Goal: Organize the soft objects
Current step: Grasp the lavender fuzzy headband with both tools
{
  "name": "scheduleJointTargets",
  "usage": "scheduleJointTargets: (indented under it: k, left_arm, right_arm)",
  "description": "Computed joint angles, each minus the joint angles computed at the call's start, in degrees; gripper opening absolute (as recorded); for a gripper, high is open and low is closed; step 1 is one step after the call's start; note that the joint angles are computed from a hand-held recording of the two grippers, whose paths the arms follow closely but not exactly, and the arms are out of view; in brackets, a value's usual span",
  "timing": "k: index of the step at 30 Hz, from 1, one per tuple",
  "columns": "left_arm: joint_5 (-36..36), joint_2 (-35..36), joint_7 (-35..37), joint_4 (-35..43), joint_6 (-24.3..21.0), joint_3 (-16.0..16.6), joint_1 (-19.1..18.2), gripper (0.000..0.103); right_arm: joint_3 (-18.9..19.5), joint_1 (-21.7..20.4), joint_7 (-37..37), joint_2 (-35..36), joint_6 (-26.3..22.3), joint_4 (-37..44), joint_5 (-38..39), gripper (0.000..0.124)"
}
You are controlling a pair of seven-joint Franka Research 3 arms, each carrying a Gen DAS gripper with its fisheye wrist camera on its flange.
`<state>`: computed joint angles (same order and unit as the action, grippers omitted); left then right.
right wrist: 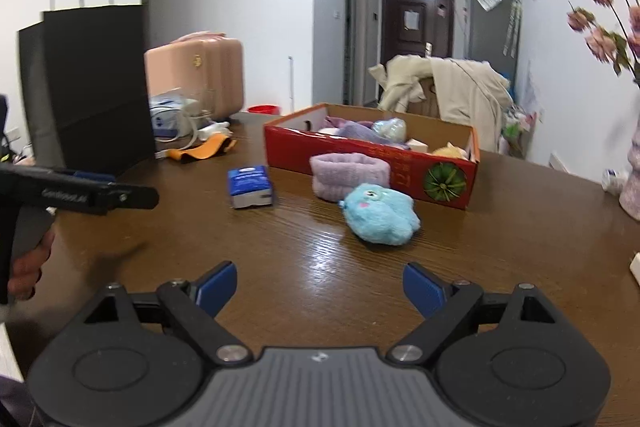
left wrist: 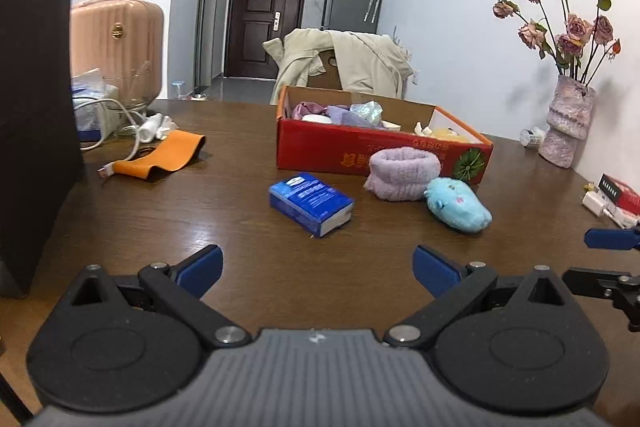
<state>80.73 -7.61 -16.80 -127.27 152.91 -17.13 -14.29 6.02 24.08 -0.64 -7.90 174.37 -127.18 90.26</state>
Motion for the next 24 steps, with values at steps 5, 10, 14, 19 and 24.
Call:
scheduleJointTargets:
  k: [5,10,14,19,24]
  left_arm:
    - [3.4,6.9,-0.6,8.3,4.6,1.9,0.7,0.099]
    - [0.5,17.4,6.4,20.3,9.0,4.7,0.1,0.074]
    - [-20.8,26.4,27.7,29.2,9.5,3.6,1.8,0.063]
    - [-29.1,33.0,32.0,36.5,11.1,5.3,1.4,0.056]
    - [-38.8,36.9,41.9,38.3,16.1,2.6,4.1,0.025]
  right_arm:
    - [-0.5,-1.0,9.1,5.7,-0.6,6.4,-5.6,0.088]
    - [0.2,-3.2,20.0,14.7,-1.0,16.8,-12.1,0.081]
    - [-1.9,-3.3,40.9,24.2,-4.1,27.1,-29.1,0.071]
    - [-4.4,-2.6,56.5,35.5,-7.7,40.9,-41.9,0.060]
    - [-1.2,-5.9,64.6,43.7,-13.3,52.1,-44.6,0.024]
